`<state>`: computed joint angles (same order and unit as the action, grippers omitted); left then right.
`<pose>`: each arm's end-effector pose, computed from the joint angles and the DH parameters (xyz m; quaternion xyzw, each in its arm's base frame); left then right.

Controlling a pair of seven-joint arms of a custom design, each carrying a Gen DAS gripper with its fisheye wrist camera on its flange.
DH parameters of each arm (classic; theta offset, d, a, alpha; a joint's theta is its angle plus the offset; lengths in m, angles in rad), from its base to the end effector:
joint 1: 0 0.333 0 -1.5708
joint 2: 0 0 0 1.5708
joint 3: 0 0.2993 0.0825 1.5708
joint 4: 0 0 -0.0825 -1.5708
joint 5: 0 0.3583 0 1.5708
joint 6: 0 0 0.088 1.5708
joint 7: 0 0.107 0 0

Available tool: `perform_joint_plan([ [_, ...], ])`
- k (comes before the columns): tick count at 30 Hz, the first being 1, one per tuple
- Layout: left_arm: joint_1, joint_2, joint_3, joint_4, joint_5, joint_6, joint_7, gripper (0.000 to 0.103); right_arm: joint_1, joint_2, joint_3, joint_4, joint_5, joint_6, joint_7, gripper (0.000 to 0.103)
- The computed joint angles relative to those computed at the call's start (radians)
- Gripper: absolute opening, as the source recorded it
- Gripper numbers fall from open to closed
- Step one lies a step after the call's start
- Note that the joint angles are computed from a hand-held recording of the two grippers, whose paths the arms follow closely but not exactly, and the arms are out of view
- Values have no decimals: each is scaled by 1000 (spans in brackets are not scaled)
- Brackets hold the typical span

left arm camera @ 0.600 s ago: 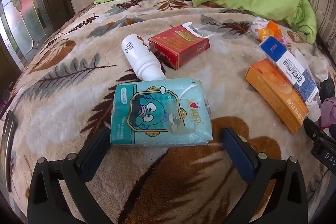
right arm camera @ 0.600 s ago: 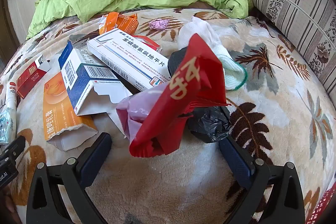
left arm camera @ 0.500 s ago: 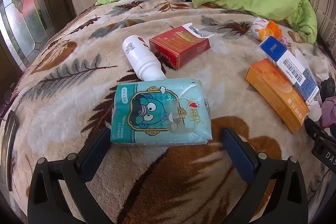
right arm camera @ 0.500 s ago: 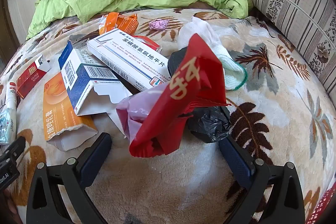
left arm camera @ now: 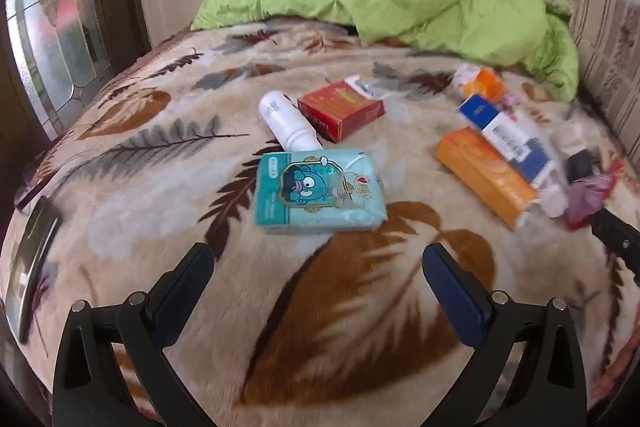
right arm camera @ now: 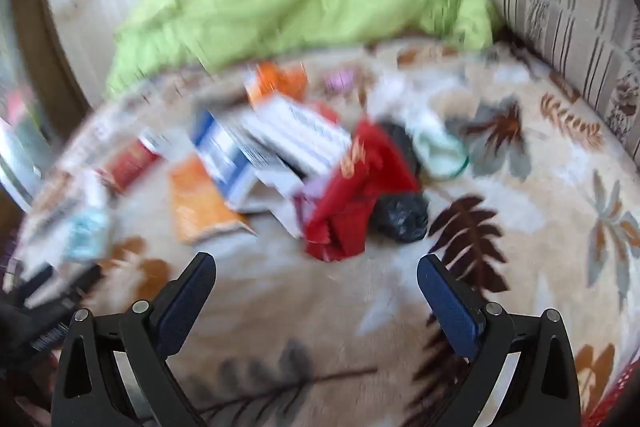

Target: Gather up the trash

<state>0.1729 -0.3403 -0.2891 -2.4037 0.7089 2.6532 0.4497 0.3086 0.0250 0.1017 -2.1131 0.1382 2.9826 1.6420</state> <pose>0.4586 -0.0795 0.4916 -0.7826 0.4910 -0.2011 0.3257 0.5309 0.2199 0.5014 -0.7091 0.5732 -0.1784 0.3699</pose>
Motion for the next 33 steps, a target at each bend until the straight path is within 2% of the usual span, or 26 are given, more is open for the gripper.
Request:
perform_joint_plan([
  [1, 2, -46, -8, -26, 15, 0, -25, 103, 2, -43, 6, -46, 41, 34, -36, 102],
  [3, -4, -124, -15, -65, 9, -3, -18, 103, 76, -127, -40, -109, 223, 47, -200, 102],
  [4, -19, -162, -10, -83, -14, -6, 16, 103, 79, -171, -37, -148, 225, 49, -219, 102],
  [5, -34, -199, -6, -101, -41, -10, 53, 103, 51, -221, -17, -192, 156, 42, -179, 102],
  [7, -49, -286, -20, -145, -78, -29, 100, 103, 59, -295, -35, -256, 91, 26, -174, 102],
  [9, -49, -365, -51, -188, -105, -39, 110, 103, -20, -362, 18, -312, -47, 23, -90, 102],
  [11, -34, -411, -99, -208, -125, -59, 104, 103, -130, -422, 92, -360, -171, 36, 11, 102],
  [14, -25, -414, -127, -205, -164, -55, 139, 103, -193, -475, 124, -396, -236, 44, 106, 102],
  [16, -13, -415, -142, -196, -180, -50, 152, 103, -142, -490, 68, -403, -230, 39, 104, 102],
  [19, -5, -427, -163, -191, -203, -42, 161, 103, -159, -519, 75, -407, -286, 7, 150, 102],
  [25, 9, -432, -205, -173, -216, -59, 175, 103, -120, -535, 23, -414, -353, -25, 203, 102],
  [33, 10, -438, -210, -174, -230, -75, 174, 103, -78, -541, -22, -408, -420, -59, 239, 102],
])
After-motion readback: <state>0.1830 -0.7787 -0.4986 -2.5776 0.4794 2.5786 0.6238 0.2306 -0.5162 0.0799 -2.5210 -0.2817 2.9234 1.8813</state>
